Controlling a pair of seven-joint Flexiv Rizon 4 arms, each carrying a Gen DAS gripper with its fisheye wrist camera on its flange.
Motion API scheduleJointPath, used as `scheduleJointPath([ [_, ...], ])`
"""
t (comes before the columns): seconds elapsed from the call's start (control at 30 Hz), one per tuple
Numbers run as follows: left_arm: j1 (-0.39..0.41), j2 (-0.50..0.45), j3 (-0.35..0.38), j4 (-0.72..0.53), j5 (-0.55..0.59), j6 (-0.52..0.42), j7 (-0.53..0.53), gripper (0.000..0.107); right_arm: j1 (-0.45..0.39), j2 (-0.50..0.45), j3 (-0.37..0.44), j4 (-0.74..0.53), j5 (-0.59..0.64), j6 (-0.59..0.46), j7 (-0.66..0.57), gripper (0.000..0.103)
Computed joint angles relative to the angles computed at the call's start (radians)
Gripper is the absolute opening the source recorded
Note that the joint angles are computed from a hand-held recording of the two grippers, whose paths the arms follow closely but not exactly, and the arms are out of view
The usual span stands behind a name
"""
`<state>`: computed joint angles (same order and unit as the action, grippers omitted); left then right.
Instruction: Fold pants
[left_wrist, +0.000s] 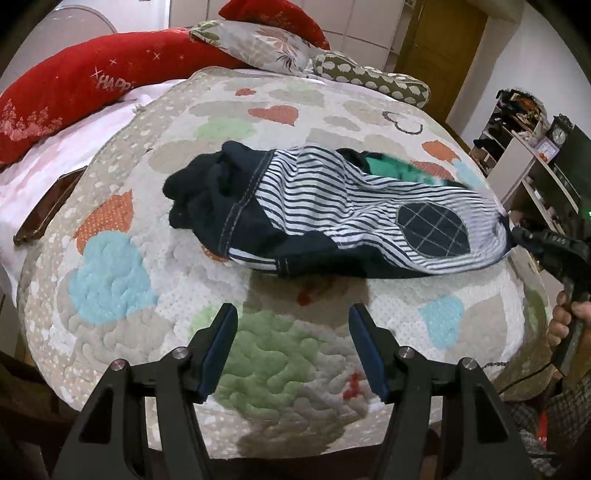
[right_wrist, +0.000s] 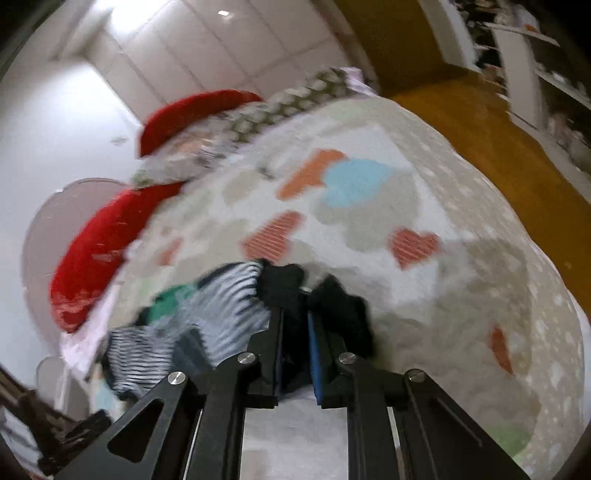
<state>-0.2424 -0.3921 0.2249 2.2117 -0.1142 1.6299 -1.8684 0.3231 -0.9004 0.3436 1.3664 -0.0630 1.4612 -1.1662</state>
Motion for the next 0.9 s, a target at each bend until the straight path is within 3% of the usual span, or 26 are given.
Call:
scheduleJointPath([
  [0.07,-0.011,-0.004,0.013,-0.008,0.005,-0.009,-0.003,0.062,0.021,0.008,-0.054,0.021,0.016,-0.005,0.057,0.014],
  [0.33,0.114,0.002,-0.127,0.018,-0.042,0.004,0.033,0.062,-0.081,0.004,0.07,0.081,0.013,0.167,0.052,0.016],
  [0.47,0.122,0.002,-0.14,0.025,-0.057,0.009,0.046,0.062,-0.073,-0.029,0.098,0.001,-0.071,0.058,0.021,0.018],
  [0.57,0.111,0.001,-0.132,0.026,-0.063,0.012,0.046,0.062,0.004,-0.07,0.012,-0.104,-0.103,-0.093,0.048,0.027],
  [0.6,0.108,0.001,-0.128,0.027,-0.063,0.016,0.045,0.062,0.007,-0.083,0.015,-0.127,-0.09,-0.116,0.049,0.021],
  [0.67,0.114,-0.001,-0.136,0.03,-0.069,0.021,0.048,0.062,-0.029,-0.092,0.09,-0.132,0.001,-0.064,-0.032,0.006],
  [0.73,0.145,-0.002,-0.17,0.038,-0.084,0.024,0.052,0.062,-0.033,-0.061,0.096,-0.084,0.019,0.013,-0.059,0.006],
  [0.83,0.251,0.001,-0.285,0.062,-0.112,0.04,0.08,0.062,-0.06,-0.021,0.123,-0.019,0.042,0.082,-0.079,0.005],
  [0.9,0.262,0.0,-0.3,0.064,-0.118,0.041,0.089,0.062,-0.058,-0.008,0.106,0.005,0.044,0.095,-0.061,0.005],
])
